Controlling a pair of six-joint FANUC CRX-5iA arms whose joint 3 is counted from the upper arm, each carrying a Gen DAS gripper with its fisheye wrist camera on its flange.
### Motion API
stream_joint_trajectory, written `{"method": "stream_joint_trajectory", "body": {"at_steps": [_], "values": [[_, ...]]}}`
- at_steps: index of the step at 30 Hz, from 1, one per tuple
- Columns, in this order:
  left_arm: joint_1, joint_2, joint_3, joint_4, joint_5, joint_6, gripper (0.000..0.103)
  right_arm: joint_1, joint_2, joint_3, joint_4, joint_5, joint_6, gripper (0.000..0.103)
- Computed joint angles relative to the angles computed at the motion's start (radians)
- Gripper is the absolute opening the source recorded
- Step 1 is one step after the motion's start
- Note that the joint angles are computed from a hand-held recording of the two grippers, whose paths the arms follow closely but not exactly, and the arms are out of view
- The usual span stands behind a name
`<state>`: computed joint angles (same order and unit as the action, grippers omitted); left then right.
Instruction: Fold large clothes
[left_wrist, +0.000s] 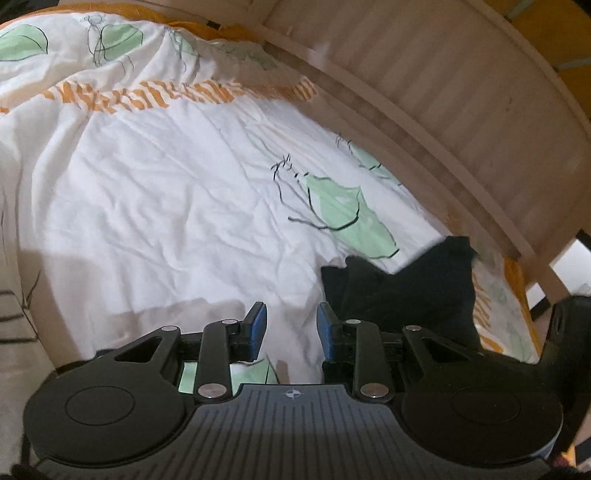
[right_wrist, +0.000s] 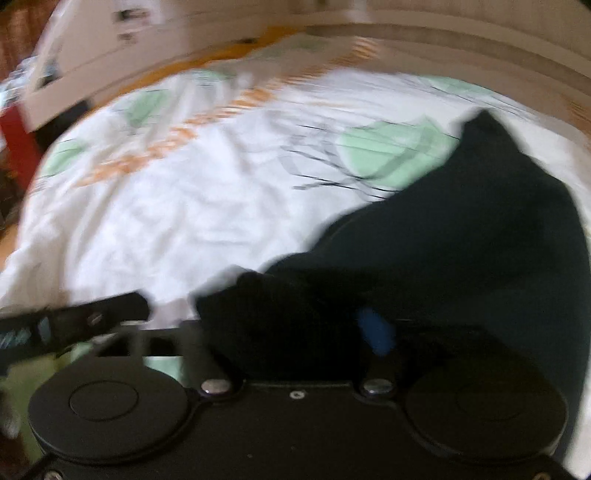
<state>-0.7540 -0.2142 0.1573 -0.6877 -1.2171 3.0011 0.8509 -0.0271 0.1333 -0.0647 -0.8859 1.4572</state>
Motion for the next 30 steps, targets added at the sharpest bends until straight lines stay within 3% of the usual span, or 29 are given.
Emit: {"method": "stream_joint_trajectory", "body": {"at_steps": [6,11,15,17,19,24,27,28,30], "values": [[-0.043,0.010,0.056,-0.086,-0.016,-0.051,0.032,-0.139,-0.080,0.052,-0.286,-0.064,0.144,0.084],[0.005,0.051,0.110,-0.028,0.086,-0.221,0.039,-0.300,-0.138,0.076,-0.461,-0.110,0.169,0.085],[0.106,0.098,0.121,0.161,0.219,-0.434,0.045,-0.357,-0.182,0.034,-0.405,-0.073,0.116,0.085],[0.107,0.142,0.161,0.173,0.189,-0.473,0.045,-0.350,-0.184,0.014,-0.329,-0.051,0.062,0.079],[0.125,0.162,0.164,0.218,0.204,-0.538,0.045,-0.347,-0.178,0.003,-0.280,-0.059,0.027,0.059],[0.154,0.199,0.164,0.325,0.176,-0.734,0.045,-0.276,-0.175,-0.065,-0.154,0.001,0.001,0.053],[0.213,0.189,0.073,0.497,0.172,-0.784,0.045,-0.260,-0.166,-0.082,-0.166,-0.029,0.094,0.052],[0.213,0.179,0.038,0.509,0.187,-0.783,0.045,-0.258,-0.168,-0.089,-0.161,-0.056,0.099,0.053],[0.167,0.142,-0.016,0.423,0.242,-0.751,0.045,-0.250,-0.199,-0.134,-0.153,-0.032,0.114,0.053]]}}
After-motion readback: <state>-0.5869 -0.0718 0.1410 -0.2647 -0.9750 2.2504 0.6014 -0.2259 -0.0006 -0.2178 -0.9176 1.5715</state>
